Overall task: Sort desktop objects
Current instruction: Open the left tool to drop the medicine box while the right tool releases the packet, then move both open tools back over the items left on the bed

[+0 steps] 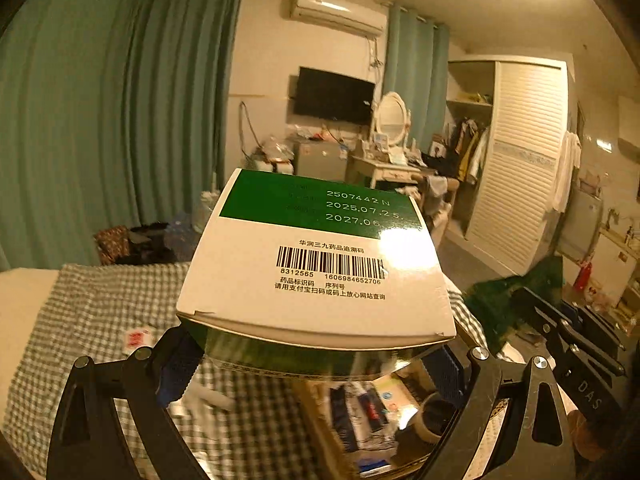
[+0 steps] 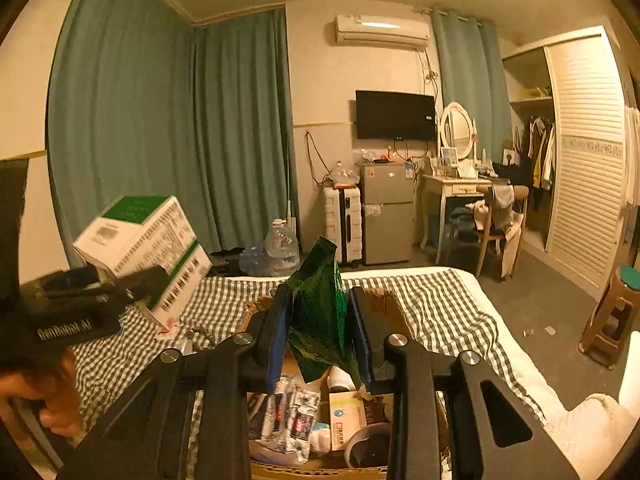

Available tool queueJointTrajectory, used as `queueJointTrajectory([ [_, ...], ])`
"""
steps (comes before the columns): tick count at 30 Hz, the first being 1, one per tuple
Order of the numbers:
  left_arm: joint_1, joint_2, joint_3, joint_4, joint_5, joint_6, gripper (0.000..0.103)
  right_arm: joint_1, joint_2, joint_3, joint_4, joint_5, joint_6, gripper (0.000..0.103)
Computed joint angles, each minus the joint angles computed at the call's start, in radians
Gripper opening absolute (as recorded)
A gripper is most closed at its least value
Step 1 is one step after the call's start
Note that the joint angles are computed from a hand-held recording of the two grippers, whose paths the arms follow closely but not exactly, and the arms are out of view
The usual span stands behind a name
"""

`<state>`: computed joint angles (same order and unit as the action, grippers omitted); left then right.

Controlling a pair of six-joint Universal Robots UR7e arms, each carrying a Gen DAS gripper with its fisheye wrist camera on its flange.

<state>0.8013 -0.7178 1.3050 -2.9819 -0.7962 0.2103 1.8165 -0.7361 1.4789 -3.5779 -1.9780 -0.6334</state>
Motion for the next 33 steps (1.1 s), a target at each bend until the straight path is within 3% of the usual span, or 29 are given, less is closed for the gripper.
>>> queueJointTrajectory([
  [15,0.066,0.178,-0.157,0.112,-0.091,0.007,0.097,-0.089,0.017,-0.057,0.159,-0.006,0.083,0.028],
  [21,0.081,0.194,-0.180,0.148,-0.112,0.006,0.098,-0.084,0.051,-0.098,0.179,-0.059,0.049,0.031],
  [25,0.090,0.181,-0.187,0.193,-0.147,-0.049,0.100,-0.073,0.068,-0.105,0.127,-0.100,0.024,0.044],
  [27,0.088,0.170,-0.177,0.173,-0.153,-0.050,0.100,-0.069,0.069,-0.101,0.098,-0.106,0.025,0.058],
  [33,0.081,0.114,-0.138,0.138,-0.175,-0.077,0.101,-0.044,0.067,-0.088,0.017,-0.114,-0.022,0.063],
])
